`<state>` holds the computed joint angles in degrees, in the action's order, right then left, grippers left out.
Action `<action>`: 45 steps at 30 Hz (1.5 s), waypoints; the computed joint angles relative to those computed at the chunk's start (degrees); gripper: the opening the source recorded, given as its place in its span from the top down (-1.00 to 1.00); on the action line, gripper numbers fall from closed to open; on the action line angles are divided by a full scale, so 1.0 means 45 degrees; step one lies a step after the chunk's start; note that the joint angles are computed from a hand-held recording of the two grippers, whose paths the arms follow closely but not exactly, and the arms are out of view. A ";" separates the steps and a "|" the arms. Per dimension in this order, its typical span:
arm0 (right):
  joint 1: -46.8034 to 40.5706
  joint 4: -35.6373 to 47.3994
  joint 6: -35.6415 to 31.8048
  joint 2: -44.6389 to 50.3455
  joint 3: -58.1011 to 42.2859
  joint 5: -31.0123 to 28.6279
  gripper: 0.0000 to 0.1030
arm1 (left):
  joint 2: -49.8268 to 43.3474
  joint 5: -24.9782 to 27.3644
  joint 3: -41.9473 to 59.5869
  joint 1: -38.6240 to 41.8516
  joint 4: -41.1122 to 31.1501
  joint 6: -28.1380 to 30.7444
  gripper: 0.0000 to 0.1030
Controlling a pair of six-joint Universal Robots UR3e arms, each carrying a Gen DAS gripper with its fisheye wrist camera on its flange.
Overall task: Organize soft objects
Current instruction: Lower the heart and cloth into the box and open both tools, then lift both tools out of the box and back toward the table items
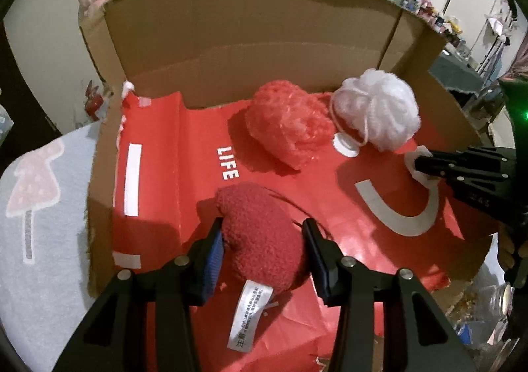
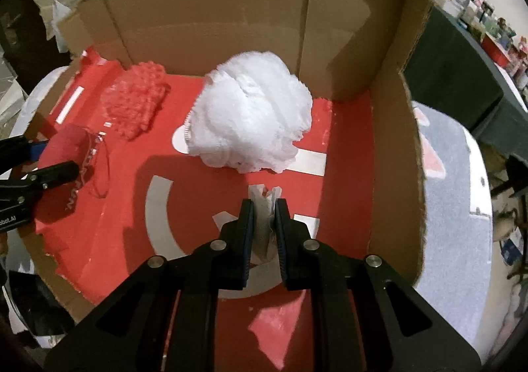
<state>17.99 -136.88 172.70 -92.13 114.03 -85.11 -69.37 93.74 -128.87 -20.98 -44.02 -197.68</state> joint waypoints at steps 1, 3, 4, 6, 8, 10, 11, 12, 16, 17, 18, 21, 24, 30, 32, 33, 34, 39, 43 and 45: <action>-0.0022 0.0038 0.0052 0.0105 -0.0051 -0.0046 0.74 | -0.0097 0.0088 0.0022 0.0018 -0.0031 -0.0058 0.05; -0.0051 0.0011 0.0032 0.0158 -0.0051 -0.0048 0.73 | -0.0133 0.0007 -0.0013 0.0134 -0.0053 0.0021 0.04; -0.0029 0.0031 0.0036 0.0233 -0.0134 -0.0093 0.73 | -0.0147 0.0009 -0.0040 0.0181 -0.0075 0.0036 0.04; -0.0041 0.0057 0.0079 0.0264 -0.0170 -0.0151 0.71 | -0.0168 0.0067 -0.0095 0.0225 -0.0083 -0.0003 0.03; 0.0021 -0.0037 0.0106 0.0349 -0.0180 -0.0231 0.70 | -0.0123 -0.0004 -0.0190 0.0340 -0.0084 0.0041 0.03; 0.0050 -0.0090 0.0060 0.0358 -0.0148 -0.0290 0.68 | -0.0168 0.0028 -0.0227 0.0399 -0.0048 0.0028 0.03; 0.0172 -0.0178 0.0138 0.0543 -0.0249 -0.0349 0.66 | -0.0186 0.0022 -0.0251 0.0423 -0.0003 0.0030 0.03; 0.0200 -0.0202 0.0130 0.0541 -0.0233 -0.0366 0.63 | -0.0185 0.0008 -0.0281 0.0474 0.0050 0.0068 0.03; 0.0277 -0.0267 0.0009 0.0608 -0.0243 -0.0327 0.41 | -0.0165 0.0035 -0.0321 0.0533 0.0090 0.0069 0.00; 0.0317 -0.0275 -0.0020 0.0580 -0.0203 -0.0231 0.17 | -0.0111 0.0074 -0.0323 0.0469 0.0037 0.0022 -0.01; 0.0279 -0.0323 -0.0145 0.0557 -0.0150 -0.0041 -0.08 | -0.0152 0.0103 -0.0307 0.0425 0.0063 -0.0005 -0.02; 0.1009 -0.0859 -0.0016 0.0603 -0.0039 -0.0833 -0.24 | -0.0587 0.0149 -0.0189 0.0200 0.0500 -0.0188 -0.11; 0.1157 -0.1051 0.0004 0.0458 0.0070 -0.0971 -0.26 | -0.0112 -0.0067 -0.0441 0.0261 0.0742 -0.0088 -0.28; 0.0907 -0.0785 0.0164 -0.0841 0.0573 -0.0420 -0.29 | 0.0457 0.0923 -0.0240 -0.0992 0.0895 -0.0803 -0.52; 0.0793 -0.0692 0.0060 -0.1550 0.0784 -0.0322 -0.42 | 0.0702 0.1425 -0.0126 -0.1495 0.0869 -0.1129 -0.62; 0.0805 -0.0764 0.0034 -0.1824 0.0897 -0.0297 -0.44 | 0.0850 0.1645 -0.0080 -0.1708 0.0890 -0.1235 -0.65; 0.0831 -0.0768 0.0030 -0.2095 0.0921 -0.0315 -0.44 | 0.1031 0.1860 -0.0110 -0.1925 0.0929 -0.1349 -0.66; 0.0576 -0.0335 0.0312 -0.3881 0.1084 0.0030 -0.44 | 0.1716 0.3131 0.0199 -0.3213 0.0922 -0.2147 -0.83; 0.0560 -0.0098 0.0539 -0.5451 0.1458 0.0108 -0.44 | 0.1434 0.5109 0.0911 -0.5325 0.0873 -0.3597 -0.93; 0.0832 -0.0121 0.0765 -0.6188 0.1608 -0.0020 -0.44 | 0.1109 0.6208 0.1489 -0.6507 0.0644 -0.4386 -0.96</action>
